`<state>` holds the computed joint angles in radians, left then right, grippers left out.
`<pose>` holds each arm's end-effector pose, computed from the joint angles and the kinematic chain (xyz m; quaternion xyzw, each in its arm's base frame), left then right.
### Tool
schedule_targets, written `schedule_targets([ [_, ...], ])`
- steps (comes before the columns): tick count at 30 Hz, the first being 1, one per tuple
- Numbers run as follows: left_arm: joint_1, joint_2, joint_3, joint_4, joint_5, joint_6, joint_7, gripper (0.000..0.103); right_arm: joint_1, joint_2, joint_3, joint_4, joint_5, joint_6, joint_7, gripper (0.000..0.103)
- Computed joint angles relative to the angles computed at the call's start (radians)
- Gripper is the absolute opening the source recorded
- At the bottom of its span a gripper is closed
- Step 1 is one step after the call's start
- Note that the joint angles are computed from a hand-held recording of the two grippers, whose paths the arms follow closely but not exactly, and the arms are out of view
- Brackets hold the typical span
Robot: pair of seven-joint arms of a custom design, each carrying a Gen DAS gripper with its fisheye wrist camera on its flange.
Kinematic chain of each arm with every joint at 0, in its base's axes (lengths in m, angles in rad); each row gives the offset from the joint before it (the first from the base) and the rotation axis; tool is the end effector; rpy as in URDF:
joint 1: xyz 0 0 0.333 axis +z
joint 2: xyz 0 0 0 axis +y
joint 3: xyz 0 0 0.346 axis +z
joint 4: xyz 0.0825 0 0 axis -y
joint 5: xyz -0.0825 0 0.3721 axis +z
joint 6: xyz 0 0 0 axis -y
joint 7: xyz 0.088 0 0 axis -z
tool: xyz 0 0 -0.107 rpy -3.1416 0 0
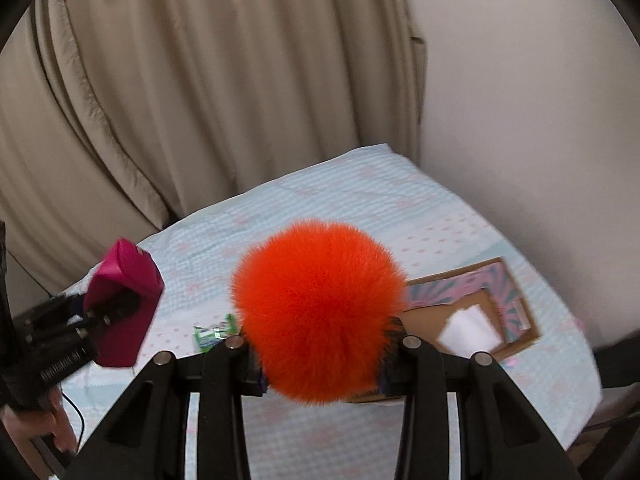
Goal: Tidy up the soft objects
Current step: 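Lift the magenta pouch and orange pompom and carry them over the box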
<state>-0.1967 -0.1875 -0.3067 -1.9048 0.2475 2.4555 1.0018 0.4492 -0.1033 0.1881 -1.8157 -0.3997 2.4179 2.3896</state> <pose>0.4619 -0.2744 0.6905 -0.6272 0.6818 -0.3079 0.2167 0.4502 0.3388 0.6898 -0.6625 0.6434 -0.2027 0.3257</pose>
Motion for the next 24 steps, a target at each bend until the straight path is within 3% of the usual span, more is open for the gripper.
schedule_targets([
  [4, -0.033, 0.090, -0.048, 0.129, 0.081, -0.082, -0.115, 0.037, -0.028, -0.074, -0.047, -0.060, 0.078, 0.001, -0.109, 0.035],
  [9, -0.142, 0.265, -0.057, 0.326, 0.172, -0.206, -0.236, 0.038, -0.069, -0.119, -0.108, -0.113, 0.194, 0.012, -0.303, 0.035],
  [18, -0.346, 0.610, 0.024, 0.714, 0.192, -0.370, -0.285, 0.037, -0.145, -0.056, -0.186, -0.121, 0.408, 0.017, -0.613, 0.035],
  [24, -0.422, 0.849, 0.090, 1.003, 0.106, -0.496, -0.237, 0.037, -0.203, 0.061, -0.193, -0.059, 0.526, -0.026, -0.750, 0.035],
])
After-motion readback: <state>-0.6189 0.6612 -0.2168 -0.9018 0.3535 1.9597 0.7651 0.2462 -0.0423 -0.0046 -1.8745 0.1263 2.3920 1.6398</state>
